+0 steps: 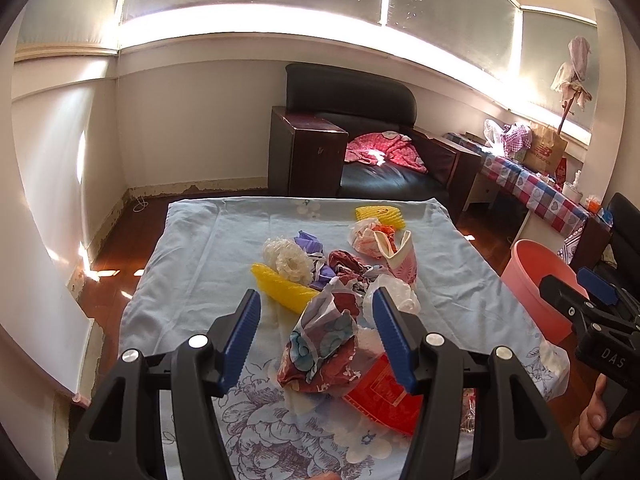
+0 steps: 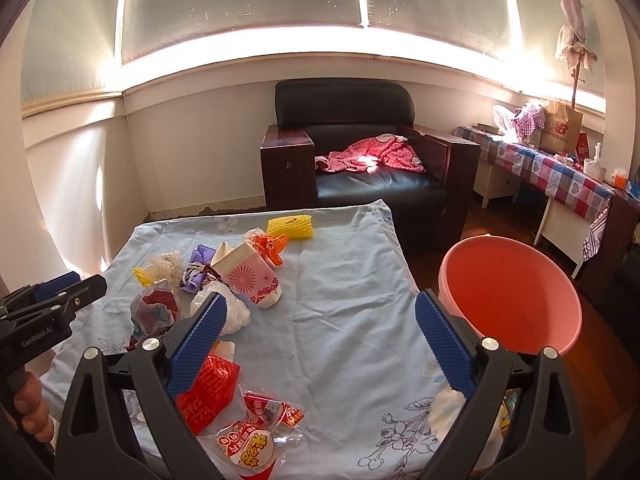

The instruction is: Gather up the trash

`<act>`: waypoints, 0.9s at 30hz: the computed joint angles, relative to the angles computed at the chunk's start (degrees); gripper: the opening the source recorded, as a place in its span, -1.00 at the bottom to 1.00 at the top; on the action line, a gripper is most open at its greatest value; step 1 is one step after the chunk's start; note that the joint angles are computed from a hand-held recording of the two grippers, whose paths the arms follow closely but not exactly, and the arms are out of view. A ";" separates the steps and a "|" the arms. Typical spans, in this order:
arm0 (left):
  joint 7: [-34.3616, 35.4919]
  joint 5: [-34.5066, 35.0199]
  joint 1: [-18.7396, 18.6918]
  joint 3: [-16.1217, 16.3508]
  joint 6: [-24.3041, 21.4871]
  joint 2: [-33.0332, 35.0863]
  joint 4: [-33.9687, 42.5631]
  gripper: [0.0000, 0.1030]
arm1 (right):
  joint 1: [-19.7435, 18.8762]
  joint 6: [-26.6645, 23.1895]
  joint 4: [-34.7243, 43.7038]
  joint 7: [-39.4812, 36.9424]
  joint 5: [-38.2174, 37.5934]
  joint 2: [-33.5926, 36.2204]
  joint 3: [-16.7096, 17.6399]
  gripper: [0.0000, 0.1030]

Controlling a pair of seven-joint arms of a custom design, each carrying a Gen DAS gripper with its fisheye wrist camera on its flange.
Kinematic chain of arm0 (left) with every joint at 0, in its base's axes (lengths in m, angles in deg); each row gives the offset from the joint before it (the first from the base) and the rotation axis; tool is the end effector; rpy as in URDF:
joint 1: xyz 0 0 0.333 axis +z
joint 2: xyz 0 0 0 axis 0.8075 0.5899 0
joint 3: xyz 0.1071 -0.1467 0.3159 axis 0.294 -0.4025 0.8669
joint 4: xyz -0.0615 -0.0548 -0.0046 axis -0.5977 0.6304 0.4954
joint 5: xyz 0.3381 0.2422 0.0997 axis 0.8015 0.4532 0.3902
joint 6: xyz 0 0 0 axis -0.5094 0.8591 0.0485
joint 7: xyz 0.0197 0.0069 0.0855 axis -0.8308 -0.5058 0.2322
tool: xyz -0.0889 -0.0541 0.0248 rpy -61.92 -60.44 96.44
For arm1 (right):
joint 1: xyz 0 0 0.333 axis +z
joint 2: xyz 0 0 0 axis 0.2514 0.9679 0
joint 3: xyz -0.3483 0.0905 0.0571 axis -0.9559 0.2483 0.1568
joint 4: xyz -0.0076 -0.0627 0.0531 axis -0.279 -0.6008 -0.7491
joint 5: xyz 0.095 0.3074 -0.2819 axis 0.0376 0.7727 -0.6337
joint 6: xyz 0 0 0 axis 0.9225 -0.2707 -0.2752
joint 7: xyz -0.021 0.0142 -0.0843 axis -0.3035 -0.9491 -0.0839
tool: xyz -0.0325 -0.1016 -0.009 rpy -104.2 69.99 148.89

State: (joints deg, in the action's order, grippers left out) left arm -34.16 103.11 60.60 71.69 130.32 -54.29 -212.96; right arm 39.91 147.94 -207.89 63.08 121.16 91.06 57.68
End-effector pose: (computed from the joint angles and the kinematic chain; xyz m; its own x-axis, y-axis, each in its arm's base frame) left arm 0.4351 -0.1041 0.4895 0.3133 -0.9444 0.0997 -0.4994 -0.2531 -0.8286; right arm 0.5687 0.2914 0.4747 0.3896 -0.9198 -0.0474 -0.4722 -0.1553 -0.8677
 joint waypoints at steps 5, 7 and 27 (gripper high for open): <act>0.11 -0.03 0.08 -0.02 0.07 0.02 0.01 0.12 | 0.00 0.03 -0.03 0.06 -0.07 0.02 0.00 0.86; 0.21 -0.11 0.06 0.01 0.10 0.01 -0.02 0.12 | -0.39 0.22 -0.13 0.35 -0.38 -0.01 0.38 0.86; 0.53 -0.57 0.19 -0.09 0.18 0.07 -0.05 0.12 | 0.11 -0.06 0.09 -0.08 0.03 0.12 -0.15 0.86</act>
State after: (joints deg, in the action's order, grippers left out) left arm -33.63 102.53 60.79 71.59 130.49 -54.22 -213.01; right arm 40.02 147.88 -207.81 63.00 121.19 91.18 57.53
